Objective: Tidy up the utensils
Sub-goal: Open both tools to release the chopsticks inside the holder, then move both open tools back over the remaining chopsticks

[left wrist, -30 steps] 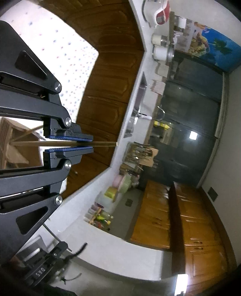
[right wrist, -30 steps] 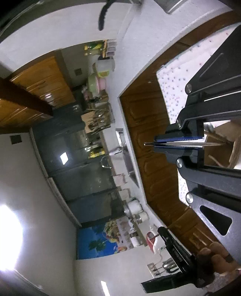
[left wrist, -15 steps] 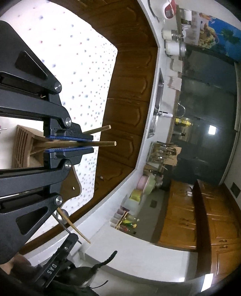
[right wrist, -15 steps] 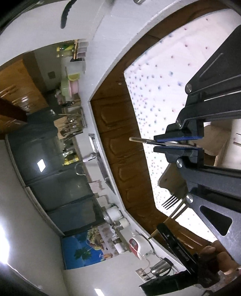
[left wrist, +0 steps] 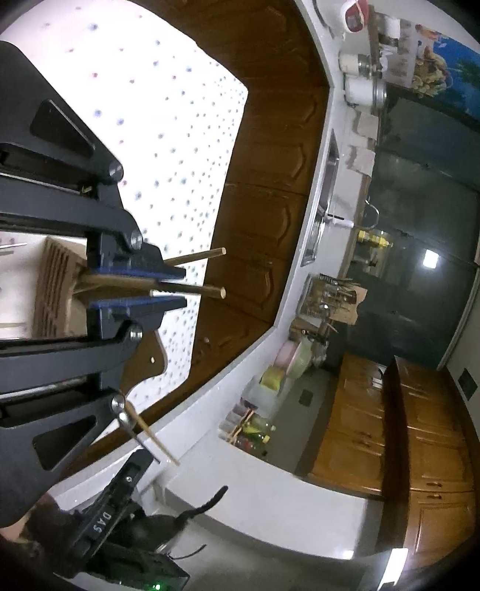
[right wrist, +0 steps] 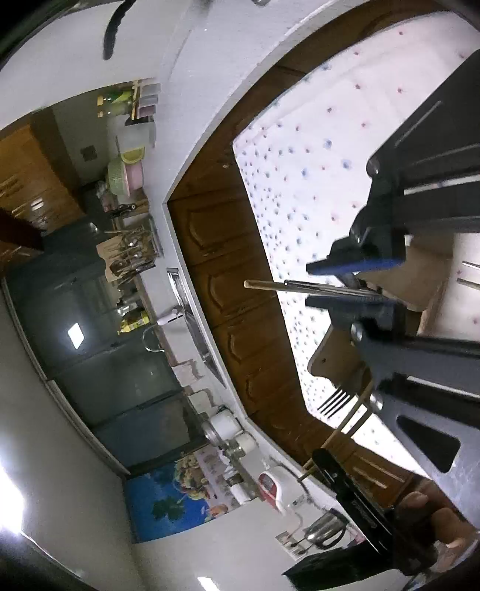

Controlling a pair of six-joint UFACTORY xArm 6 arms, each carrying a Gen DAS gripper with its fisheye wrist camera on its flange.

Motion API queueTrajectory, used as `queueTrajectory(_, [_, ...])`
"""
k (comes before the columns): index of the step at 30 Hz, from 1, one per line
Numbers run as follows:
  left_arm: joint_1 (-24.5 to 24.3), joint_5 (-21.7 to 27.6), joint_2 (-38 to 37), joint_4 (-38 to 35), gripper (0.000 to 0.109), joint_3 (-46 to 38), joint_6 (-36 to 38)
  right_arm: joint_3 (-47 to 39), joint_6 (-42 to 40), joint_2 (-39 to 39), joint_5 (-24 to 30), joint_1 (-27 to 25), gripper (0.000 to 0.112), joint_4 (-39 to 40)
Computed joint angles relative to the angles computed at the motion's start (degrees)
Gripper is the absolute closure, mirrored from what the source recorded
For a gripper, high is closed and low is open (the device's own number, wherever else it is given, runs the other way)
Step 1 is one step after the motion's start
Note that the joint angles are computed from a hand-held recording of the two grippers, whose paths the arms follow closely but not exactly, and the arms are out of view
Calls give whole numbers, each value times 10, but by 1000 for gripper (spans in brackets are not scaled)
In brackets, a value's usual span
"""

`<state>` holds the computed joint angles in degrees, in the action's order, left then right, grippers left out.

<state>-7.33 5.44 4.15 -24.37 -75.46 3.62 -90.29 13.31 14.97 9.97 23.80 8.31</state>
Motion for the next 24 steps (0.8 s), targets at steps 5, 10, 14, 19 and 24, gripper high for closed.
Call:
queueTrajectory(5, [5, -53, -64, 62, 53, 89, -71, 67, -43, -46, -56, 7, 24, 65])
queueTrajectory(10, [38, -66, -128, 219, 30, 181, -238, 153, -49, -104, -98, 7, 18, 105])
queueTrajectory(14, [45, -41, -172, 211, 28, 242, -246, 225, 10, -149, -110, 2, 18, 61])
queueTrajectory(19, [45, -12, -207, 196, 27, 296, -240, 296, 48, -192, -93, 3, 18, 35])
queueTrajectory(24, [44, 13, -237, 239, 27, 350, -280, 361, 101, -230, -89, 4, 18, -15])
